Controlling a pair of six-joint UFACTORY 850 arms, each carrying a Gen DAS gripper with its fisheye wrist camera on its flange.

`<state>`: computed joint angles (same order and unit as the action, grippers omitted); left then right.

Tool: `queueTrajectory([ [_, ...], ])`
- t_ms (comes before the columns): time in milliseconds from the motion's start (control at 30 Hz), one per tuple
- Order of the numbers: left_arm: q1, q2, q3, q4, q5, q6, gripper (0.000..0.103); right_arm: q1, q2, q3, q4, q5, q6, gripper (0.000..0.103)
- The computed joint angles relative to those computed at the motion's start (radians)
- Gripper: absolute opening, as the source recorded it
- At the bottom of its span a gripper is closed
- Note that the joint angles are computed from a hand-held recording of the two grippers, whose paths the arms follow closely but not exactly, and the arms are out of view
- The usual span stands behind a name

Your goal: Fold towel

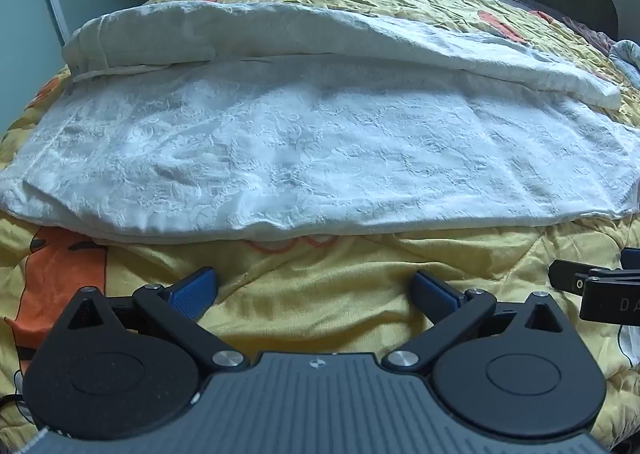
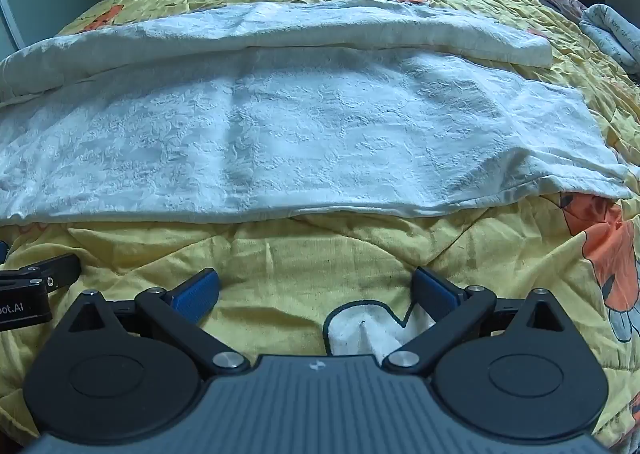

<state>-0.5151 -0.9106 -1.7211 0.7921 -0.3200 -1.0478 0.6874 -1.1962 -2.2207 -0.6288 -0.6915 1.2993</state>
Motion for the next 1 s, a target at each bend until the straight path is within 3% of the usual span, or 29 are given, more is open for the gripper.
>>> queueTrajectory([
  [233,0.008,-0.005,-0.013,-0.041,-0.008,0.047,0.103,0.001,0.005,0.011,-0.007,0.006,0.009,0.103],
  [367,0.010,-0.006,-0.009,0.005,0.004,0.010,0.103,0.003,0.006,0.016,-0.017,0.007,0.020,0.103],
  [467,-0.002,0.011,0.024,0.101,0.007,-0.103,0.103,-0.001,0.016,0.031,-0.018,0.014,0.019,0.103],
  [1000,-0.001,0.017,0.031,0.138,0.013,-0.143,0.103,0.007,0.021,0.039,-0.051,0.016,0.052,0.103],
])
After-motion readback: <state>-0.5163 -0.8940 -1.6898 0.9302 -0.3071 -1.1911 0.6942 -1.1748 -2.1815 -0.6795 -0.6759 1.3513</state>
